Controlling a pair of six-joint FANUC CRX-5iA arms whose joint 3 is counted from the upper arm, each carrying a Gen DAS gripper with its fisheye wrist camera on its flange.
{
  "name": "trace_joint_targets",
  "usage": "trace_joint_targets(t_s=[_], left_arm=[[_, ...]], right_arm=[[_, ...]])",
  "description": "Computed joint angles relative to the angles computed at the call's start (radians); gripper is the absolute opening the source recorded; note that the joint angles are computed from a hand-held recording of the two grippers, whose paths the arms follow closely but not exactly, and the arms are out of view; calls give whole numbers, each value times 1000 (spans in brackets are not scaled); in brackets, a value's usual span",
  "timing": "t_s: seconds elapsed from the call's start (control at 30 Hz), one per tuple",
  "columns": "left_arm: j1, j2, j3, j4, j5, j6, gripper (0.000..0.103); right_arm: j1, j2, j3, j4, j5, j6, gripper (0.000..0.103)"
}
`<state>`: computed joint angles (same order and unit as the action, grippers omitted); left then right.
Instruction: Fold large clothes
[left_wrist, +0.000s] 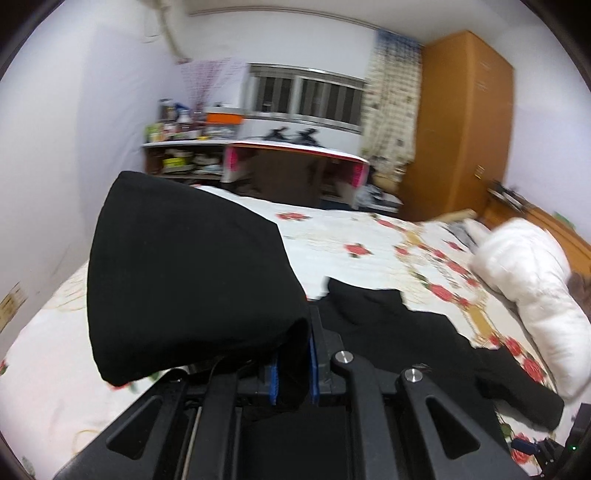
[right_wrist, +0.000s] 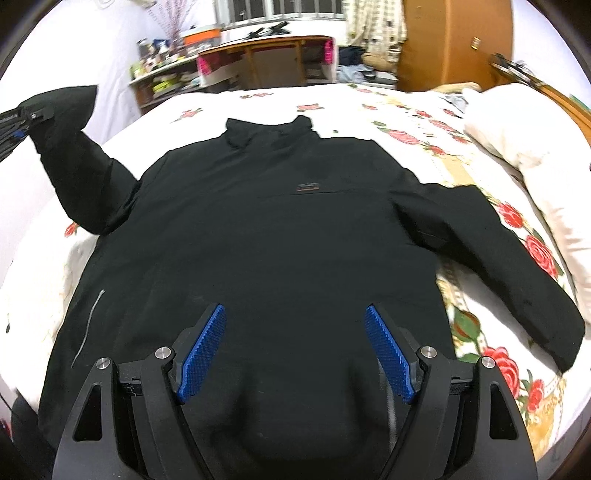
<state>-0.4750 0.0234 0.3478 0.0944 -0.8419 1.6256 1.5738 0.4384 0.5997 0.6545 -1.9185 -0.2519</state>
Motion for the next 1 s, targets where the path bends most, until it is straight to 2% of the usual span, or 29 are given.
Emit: trace_joint_targets(t_s=[0.23,0.3,0.53,0.6,0.67,0.7,0.73,0.77,0.87,1.0], left_arm=[[-126,134,106,28,-60,-41,12],[-150,155,103,31,-69,-47,12],[-236,266,141,-12,-126,8,15],[-242,288,133,13,-132,-3,22],[-236,307,114,104,-137,-53,46],[-238,309,109,125,-134,-71,52],[-243,301,93,140,-124,-94,64],[-245,293,77,162,-114,-118,71],[-252,251,30,186,-82,-152,71],[-230,197,-6,198,-65,-140,71]], right_arm=[[38,-80,-122,-25,-11,-127,78],[46,-102,-156,-32,-8,-157,78],[64,-175,-275,-75,9,-252,78],[67,-193,-305,-88,12,-279,78],[71,-206,-325,-96,15,-299,78],[73,-212,-334,-99,14,-309,78],[75,-217,-341,-102,13,-317,78],[76,-218,-343,-103,12,-320,78],[75,-224,-351,-100,8,-326,78],[60,-222,-346,-69,14,-286,78]])
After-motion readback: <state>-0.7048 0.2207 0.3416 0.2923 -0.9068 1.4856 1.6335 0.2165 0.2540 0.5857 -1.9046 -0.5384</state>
